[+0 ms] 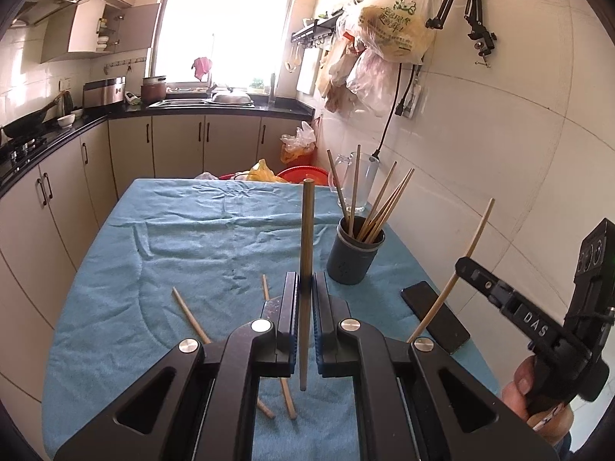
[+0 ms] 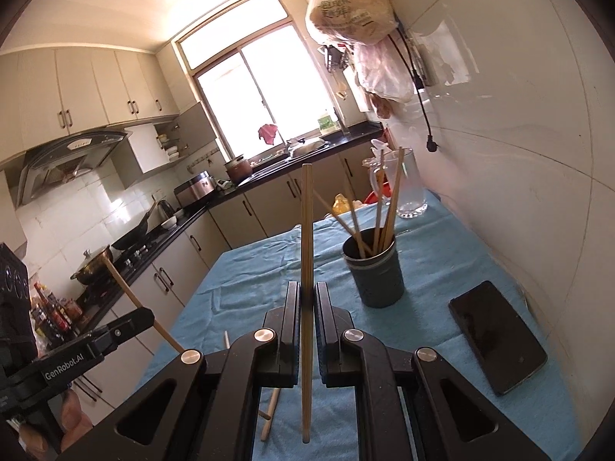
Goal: Organize utensils
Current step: 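Carry the right gripper's upright chopstick to the grey cup while the left carries its own, then lower the right gripper's chopstick into the cup and open while the left releases its own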
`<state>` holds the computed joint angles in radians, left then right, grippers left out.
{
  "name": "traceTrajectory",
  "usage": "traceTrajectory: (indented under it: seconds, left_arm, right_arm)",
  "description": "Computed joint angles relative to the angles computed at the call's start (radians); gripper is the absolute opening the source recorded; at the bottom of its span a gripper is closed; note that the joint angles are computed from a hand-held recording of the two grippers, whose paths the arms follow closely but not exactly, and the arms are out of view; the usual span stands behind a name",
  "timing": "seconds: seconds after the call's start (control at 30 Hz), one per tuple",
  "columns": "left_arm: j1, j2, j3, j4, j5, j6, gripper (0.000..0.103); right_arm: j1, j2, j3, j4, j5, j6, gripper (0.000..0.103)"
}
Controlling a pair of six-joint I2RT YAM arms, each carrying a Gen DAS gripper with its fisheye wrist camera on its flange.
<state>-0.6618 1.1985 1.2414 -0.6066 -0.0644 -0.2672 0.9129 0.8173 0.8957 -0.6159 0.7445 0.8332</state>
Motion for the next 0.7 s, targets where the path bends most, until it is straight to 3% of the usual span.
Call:
traceTrajectory:
  seconds: [0.13,0.37,0.53,0.7]
  left_arm:
    - [0.011,0.088,0.099,-0.009,0.029,0.021,0.006]
    - [0.017,0.271,0.333,-0.06,0.068,0.037,0.006]
    - [0.016,0.439,0.587,-0.113,0.085,0.044,0.006]
    - [0.026,0.636,0.89,-0.186,0.116,0.024,0.006]
  right_arm:
    - [-0.117,-0.026,0.016,0.005,-0.072,-0.051,0.007]
    - [-0.415,-0.017,0.07,0.041,-0.288,-0.159,0.007]
    - [-0.6,0.054,0.151,0.086,-0.41,-0.235,0.007]
    - [-0.716,0.157,0.246,0.12,-0.467,-0.273,0.007]
